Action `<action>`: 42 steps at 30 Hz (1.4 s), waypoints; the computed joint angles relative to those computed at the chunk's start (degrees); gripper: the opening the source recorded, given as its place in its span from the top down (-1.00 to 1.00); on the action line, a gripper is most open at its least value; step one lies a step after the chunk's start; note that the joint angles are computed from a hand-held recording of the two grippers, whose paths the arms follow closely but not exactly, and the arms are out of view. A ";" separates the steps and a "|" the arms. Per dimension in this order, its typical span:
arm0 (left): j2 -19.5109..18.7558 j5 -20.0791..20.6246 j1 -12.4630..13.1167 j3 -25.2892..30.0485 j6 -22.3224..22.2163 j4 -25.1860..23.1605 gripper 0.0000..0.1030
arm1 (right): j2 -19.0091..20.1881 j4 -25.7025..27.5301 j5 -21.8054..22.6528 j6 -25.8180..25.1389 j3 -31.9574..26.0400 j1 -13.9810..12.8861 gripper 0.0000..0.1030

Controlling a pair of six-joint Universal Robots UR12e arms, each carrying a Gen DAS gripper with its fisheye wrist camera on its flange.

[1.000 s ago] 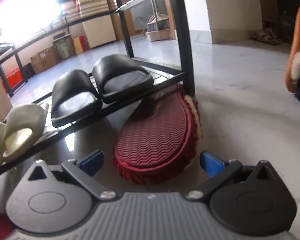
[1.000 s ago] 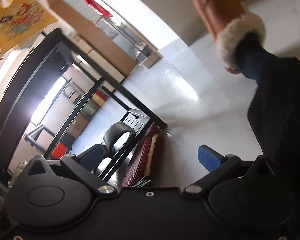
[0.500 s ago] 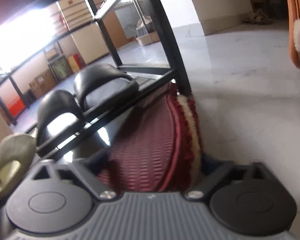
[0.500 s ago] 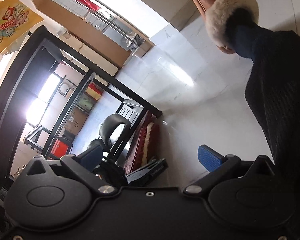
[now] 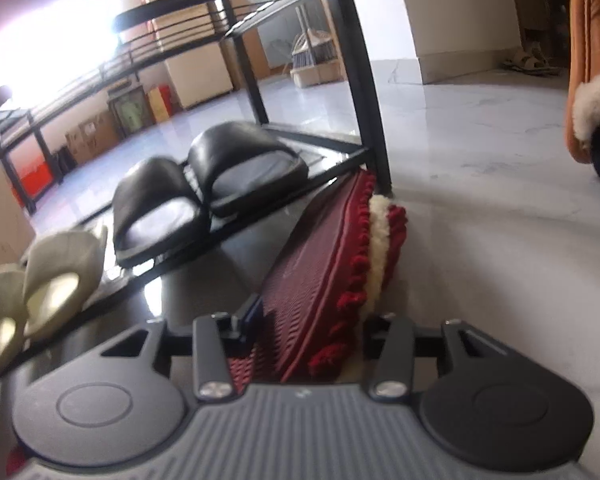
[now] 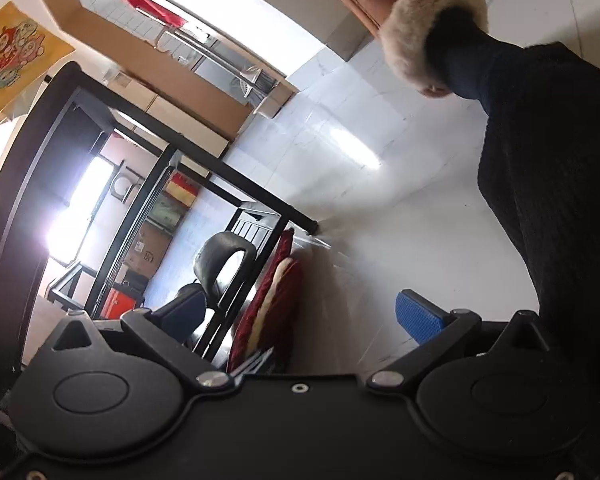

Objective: Organize scattered shoes
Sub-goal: 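Carry the slipper with the left gripper beside the first one, release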

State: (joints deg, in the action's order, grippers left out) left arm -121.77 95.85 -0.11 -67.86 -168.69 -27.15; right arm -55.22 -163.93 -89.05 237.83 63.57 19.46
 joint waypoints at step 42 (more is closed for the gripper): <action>24.33 11.49 10.52 -26.35 -28.32 10.49 -0.99 | 2.00 17.28 9.68 -42.21 -9.30 6.10 -1.00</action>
State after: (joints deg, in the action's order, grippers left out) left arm -97.44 107.33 10.41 -94.21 -197.01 -16.66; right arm -53.22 -146.65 -79.37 195.62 54.28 25.55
